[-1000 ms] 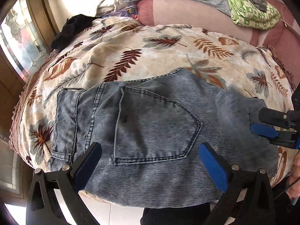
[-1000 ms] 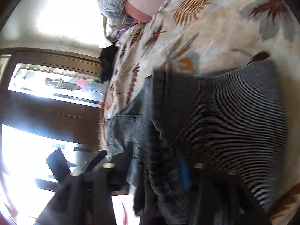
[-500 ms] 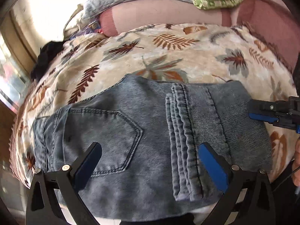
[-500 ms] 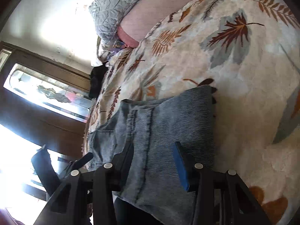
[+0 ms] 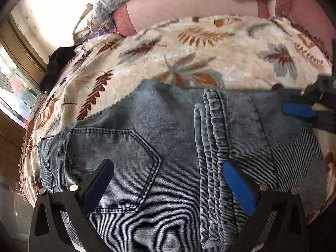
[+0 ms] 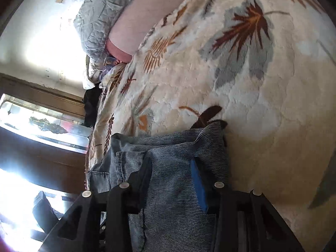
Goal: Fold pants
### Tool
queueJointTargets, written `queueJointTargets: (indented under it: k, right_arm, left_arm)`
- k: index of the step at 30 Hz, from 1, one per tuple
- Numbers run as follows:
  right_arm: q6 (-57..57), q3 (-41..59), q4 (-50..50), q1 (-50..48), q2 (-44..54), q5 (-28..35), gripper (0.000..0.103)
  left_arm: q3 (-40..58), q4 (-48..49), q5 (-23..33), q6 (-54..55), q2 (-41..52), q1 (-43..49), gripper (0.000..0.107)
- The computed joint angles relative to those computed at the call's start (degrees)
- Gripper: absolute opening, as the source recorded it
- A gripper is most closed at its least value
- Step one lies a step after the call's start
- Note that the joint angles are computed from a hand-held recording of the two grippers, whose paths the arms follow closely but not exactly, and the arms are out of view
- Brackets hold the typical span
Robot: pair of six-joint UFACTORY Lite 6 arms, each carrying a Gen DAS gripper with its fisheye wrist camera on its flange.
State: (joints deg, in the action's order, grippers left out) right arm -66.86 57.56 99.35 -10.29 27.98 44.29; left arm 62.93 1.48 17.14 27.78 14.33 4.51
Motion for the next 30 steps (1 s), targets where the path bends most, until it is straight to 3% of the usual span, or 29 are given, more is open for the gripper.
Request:
queueJointTargets:
  k: [7,13,15,18,21,26,30]
  right_arm:
    - [-1.97,-9.14,-2.65,-2.39,-8.91,7.99,0.042]
    - [-7.28,-21.85,-0.59,1.46,-17.64,15.78,0.042]
    - [-7.84,-23.22,-0.09,4.49,-17.22,14.76,0.042]
    - [-4.82,-20.35,-2.9,9.64,-14.54,7.84,0.042]
    - [-7.58,-21.27,-1.08,8.11,-15.53,11.13,0.042]
    - [-13.33,-23.64,4.87,6.76,-19.04,13.46,0.042]
    - [-15.65,-24.56,8.6,7.12,-20.91,11.7,0.049]
  left_arm:
    - [-3.18,-10.62,2.58,13.93,-5.32,4.96,0.103]
    - [-3.64,-23.29,4.6,30.93,-7.7,15.6,0.103]
    - [-3.01,-27.27,5.75,36.19,-7.69,20.07,0.103]
    - [0.16,-31.31,8.84,42.6,-5.25,27.83,0.103]
    - [5.36,-34.9,11.4,47.75,-0.51,36.12,0.103]
    - [20.49,-32.9,14.9,41.81,11.3,46.1,0.103]
    - [38.47,-26.27,24.76,27.47,23.48,49.74,0.103]
